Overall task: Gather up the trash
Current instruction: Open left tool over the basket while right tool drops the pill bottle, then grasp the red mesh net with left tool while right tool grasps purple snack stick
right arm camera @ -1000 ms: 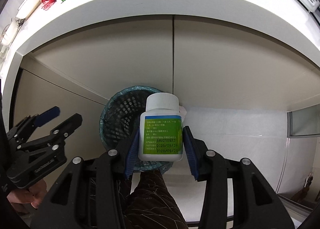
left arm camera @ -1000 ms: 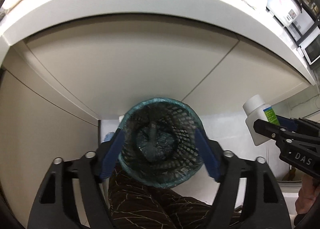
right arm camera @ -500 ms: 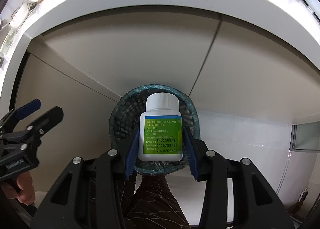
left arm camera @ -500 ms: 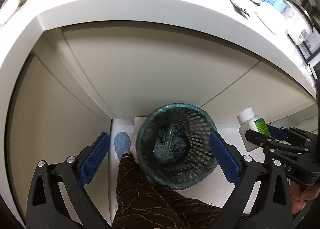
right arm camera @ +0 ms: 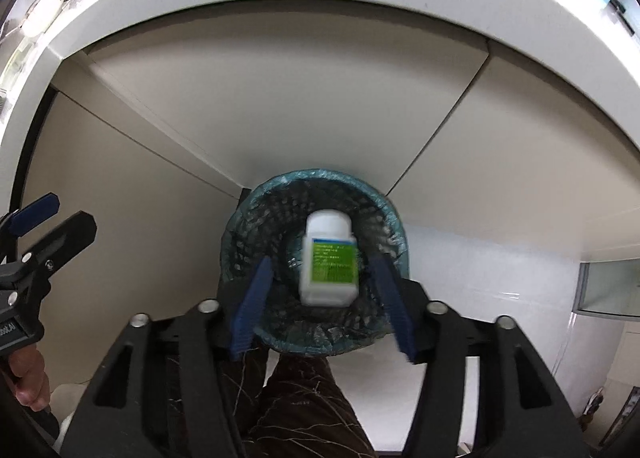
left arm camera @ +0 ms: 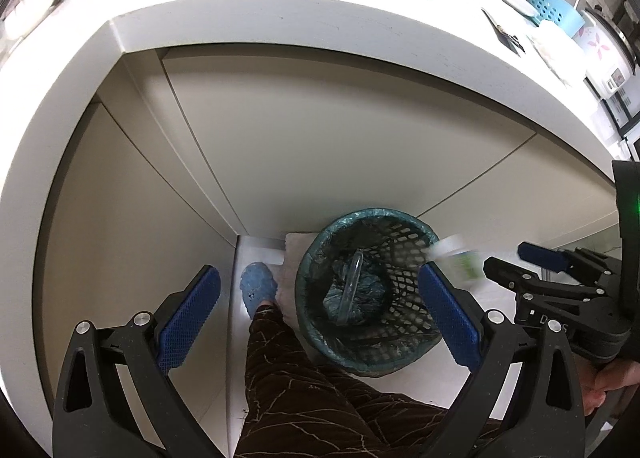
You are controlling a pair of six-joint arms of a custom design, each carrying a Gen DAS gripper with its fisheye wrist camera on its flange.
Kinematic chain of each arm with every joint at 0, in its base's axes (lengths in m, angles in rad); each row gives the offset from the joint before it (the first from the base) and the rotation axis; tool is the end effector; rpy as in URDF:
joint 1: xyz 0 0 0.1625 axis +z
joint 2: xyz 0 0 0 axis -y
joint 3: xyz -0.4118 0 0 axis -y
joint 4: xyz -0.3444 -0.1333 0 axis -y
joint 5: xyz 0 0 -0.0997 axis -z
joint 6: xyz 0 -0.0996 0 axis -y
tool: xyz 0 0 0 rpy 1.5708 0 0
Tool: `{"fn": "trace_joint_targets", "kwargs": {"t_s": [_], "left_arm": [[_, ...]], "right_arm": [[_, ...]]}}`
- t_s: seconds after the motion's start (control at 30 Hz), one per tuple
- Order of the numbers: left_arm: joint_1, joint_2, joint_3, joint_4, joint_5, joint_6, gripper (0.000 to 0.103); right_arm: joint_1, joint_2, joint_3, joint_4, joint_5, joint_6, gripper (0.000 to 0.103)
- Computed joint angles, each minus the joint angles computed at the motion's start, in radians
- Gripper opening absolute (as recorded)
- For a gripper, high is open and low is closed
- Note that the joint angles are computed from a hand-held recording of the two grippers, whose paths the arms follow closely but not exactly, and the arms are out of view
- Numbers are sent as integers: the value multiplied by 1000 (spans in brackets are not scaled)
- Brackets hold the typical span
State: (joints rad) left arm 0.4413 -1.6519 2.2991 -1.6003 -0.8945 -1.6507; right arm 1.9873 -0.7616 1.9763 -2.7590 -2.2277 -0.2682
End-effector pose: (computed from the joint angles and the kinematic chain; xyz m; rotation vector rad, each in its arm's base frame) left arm -0.1675 -0.2955 0.2442 -0.3493 2.3292 -0.6755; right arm 0.2749 -0.4423 0.0424 0.8446 -2.3365 0.0299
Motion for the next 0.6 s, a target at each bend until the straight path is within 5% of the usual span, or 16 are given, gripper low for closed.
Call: {"fn": "trace_joint_targets", "kwargs": {"t_s": [0.27,0.6], "left_arm": [[0,11,-70,77,33,23,97],[11,11,-259,260,104,-9,97]], "right_arm": [[32,-29,-39,0,-27,27,88],[100,-86,-147,64,-22,113,93]]}}
